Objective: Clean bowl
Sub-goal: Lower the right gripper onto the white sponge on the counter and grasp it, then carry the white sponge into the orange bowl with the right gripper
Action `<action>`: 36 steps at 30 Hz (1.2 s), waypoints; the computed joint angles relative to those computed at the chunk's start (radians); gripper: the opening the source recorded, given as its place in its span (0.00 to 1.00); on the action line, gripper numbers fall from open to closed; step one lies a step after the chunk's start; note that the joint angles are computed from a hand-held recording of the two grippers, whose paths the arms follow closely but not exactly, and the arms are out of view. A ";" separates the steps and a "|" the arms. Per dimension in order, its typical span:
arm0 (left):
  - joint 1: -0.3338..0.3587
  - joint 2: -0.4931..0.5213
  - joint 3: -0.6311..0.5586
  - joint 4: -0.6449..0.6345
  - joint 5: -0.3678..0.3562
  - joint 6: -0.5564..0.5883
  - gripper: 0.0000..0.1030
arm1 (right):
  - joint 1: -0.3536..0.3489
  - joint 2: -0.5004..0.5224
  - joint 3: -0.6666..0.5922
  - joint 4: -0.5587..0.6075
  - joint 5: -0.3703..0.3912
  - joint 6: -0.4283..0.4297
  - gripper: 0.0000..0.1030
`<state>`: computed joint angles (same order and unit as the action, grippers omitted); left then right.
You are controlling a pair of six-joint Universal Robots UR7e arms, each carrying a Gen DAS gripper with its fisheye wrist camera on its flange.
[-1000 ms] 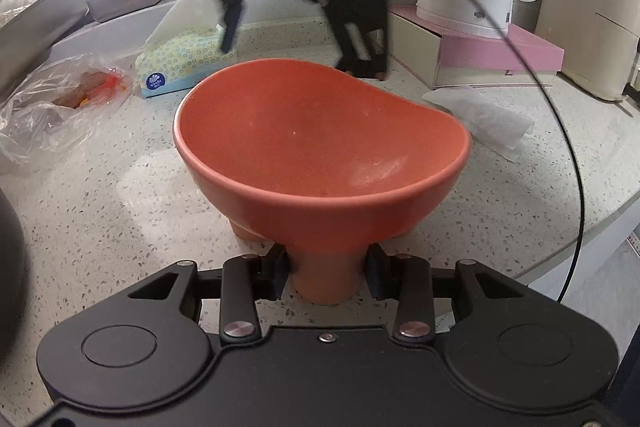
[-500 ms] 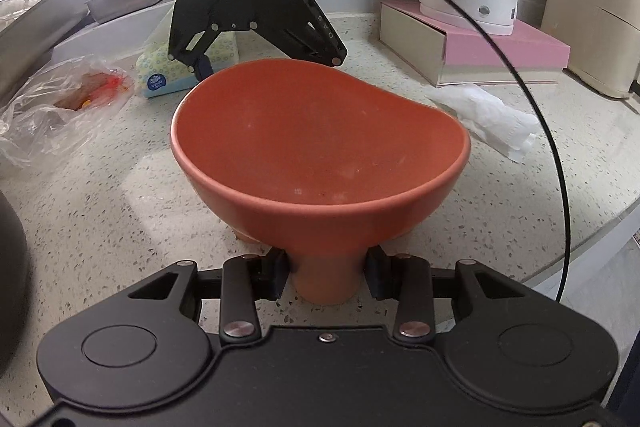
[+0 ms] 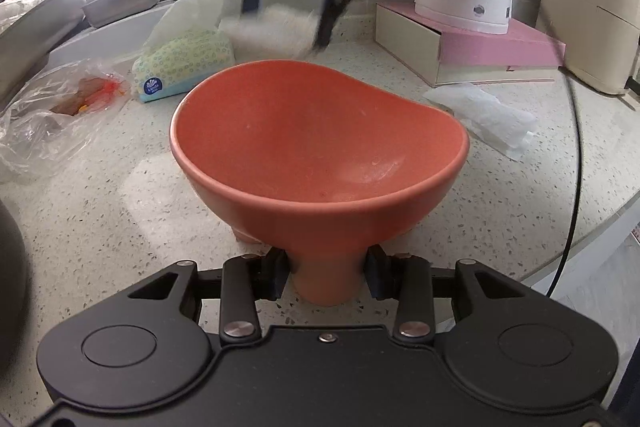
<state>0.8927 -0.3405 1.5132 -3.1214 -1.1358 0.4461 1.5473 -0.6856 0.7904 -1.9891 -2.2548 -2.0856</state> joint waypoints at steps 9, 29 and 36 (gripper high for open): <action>-0.001 0.000 0.001 -0.001 0.001 -0.001 0.37 | 0.010 -0.213 0.425 -0.152 0.008 -0.012 0.72; 0.002 -0.002 0.006 -0.012 -0.007 0.006 0.37 | -0.114 -0.275 0.392 -0.124 0.326 0.940 0.89; 0.003 -0.004 0.001 0.003 -0.009 0.017 0.37 | -0.180 -0.263 0.425 -0.144 0.479 1.260 0.88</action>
